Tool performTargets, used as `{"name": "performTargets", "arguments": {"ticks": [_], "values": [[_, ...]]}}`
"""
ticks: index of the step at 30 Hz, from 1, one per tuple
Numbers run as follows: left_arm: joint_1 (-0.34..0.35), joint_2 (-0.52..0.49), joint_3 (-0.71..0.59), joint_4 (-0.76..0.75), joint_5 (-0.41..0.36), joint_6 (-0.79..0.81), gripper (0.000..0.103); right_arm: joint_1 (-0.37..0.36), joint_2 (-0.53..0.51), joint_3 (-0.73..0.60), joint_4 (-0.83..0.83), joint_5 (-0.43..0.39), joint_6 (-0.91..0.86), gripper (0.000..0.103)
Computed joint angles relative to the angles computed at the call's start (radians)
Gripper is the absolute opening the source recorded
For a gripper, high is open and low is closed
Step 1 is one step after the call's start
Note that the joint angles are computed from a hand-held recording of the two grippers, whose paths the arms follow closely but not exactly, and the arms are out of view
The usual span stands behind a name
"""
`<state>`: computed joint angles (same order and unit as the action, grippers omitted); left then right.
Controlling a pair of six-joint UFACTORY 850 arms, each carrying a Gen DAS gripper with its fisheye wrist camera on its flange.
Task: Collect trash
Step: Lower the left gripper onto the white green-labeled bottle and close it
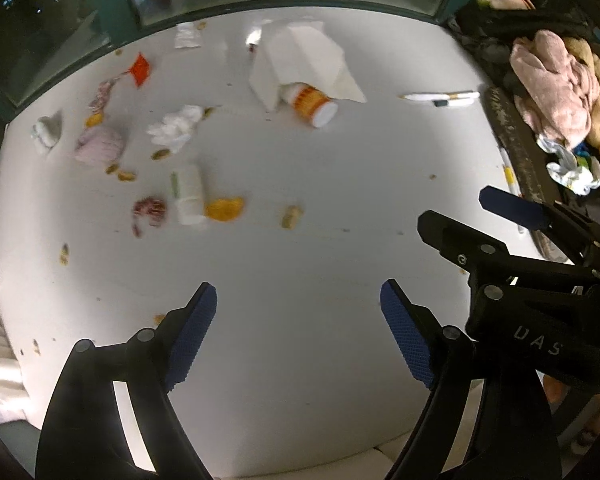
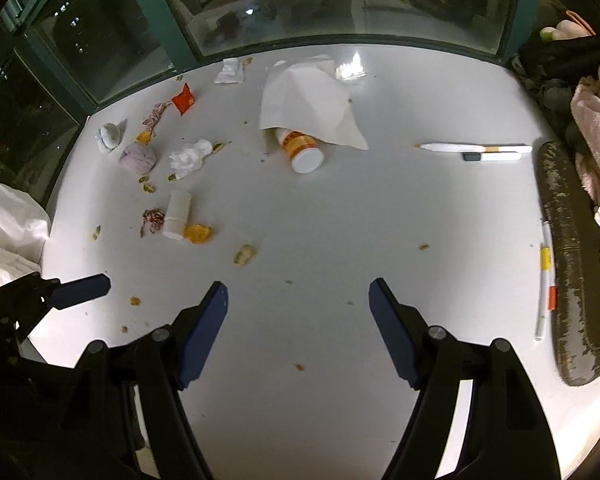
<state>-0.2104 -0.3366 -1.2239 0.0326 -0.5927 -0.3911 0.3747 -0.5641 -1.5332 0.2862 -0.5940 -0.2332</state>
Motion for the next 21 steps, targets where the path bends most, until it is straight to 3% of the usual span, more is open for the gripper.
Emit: {"name": "performTargets", "arguments": {"ticks": [5,12,17,21], "values": [[0.061,0.031,0.039,0.07,0.016,-0.007,0.082,0.06,-0.034,-0.058,-0.058,0.008,0.076,0.07],[0.122,0.016,0.053,0.002,0.025,0.078,0.082,0.105,-0.071,-0.102,-0.126,-0.011,0.131,0.07],[0.128,-0.016,0.039,-0.033,0.04,0.118,0.082,0.105,-0.106,-0.139,-0.155,-0.039,0.16,0.07],[0.121,-0.041,0.022,0.034,0.075,0.067,0.082,0.094,-0.141,-0.184,-0.16,-0.06,0.16,0.07]]}}
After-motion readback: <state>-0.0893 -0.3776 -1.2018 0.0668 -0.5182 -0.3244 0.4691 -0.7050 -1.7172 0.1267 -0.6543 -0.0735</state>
